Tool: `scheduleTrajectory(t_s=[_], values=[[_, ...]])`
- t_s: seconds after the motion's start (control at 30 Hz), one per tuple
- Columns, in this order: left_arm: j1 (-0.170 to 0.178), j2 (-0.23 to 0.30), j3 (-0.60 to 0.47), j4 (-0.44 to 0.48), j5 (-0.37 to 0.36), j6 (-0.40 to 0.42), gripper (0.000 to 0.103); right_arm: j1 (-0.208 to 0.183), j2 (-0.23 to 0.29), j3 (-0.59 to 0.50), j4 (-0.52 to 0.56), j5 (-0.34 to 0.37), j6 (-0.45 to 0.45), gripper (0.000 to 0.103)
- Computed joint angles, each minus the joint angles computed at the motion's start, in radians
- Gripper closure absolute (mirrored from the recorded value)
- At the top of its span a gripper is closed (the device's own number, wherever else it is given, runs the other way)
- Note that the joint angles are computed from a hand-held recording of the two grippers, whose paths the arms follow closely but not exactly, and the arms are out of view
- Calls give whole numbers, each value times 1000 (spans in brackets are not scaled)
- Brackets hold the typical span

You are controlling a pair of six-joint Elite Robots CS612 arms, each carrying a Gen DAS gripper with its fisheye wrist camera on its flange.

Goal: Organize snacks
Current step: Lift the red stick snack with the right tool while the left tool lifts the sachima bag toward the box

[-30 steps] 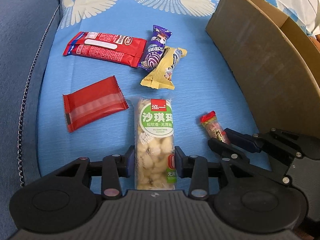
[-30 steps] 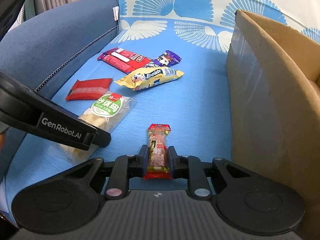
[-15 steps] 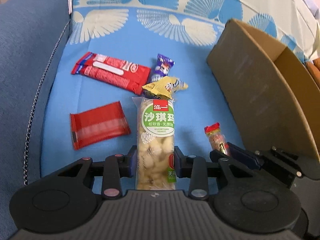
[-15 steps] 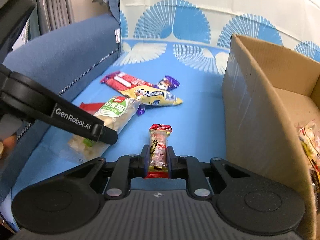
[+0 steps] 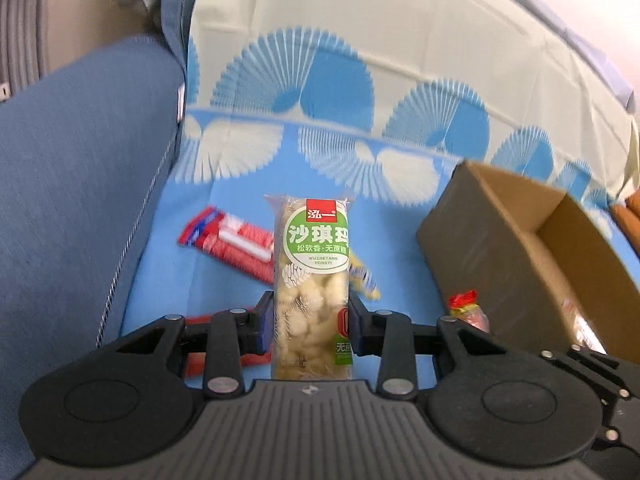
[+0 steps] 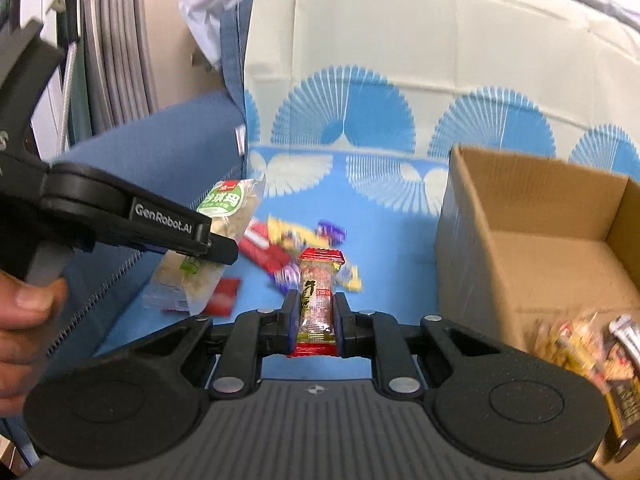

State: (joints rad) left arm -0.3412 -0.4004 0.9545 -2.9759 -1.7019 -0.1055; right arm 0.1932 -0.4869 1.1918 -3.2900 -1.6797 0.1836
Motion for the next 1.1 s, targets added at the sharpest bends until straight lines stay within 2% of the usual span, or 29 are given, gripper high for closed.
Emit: scheduleTrajectory(t_s=[0.27,0.43,0.7,1.1], values=[[-4,-1,8,-121,-27,-29,63,-10,-22,33,-120,-1,-31,85],[-16,3,4,-176,-27,-31,63,-22,-39,60,-155,-3,-40,85],[-34,13,-10,-250,-72,-70,63,-37,-54,90,-199,-43,-28,85],[-68,22,-10,-348,-146,-13,63,-64,-75,132,-234,-113,30,85]])
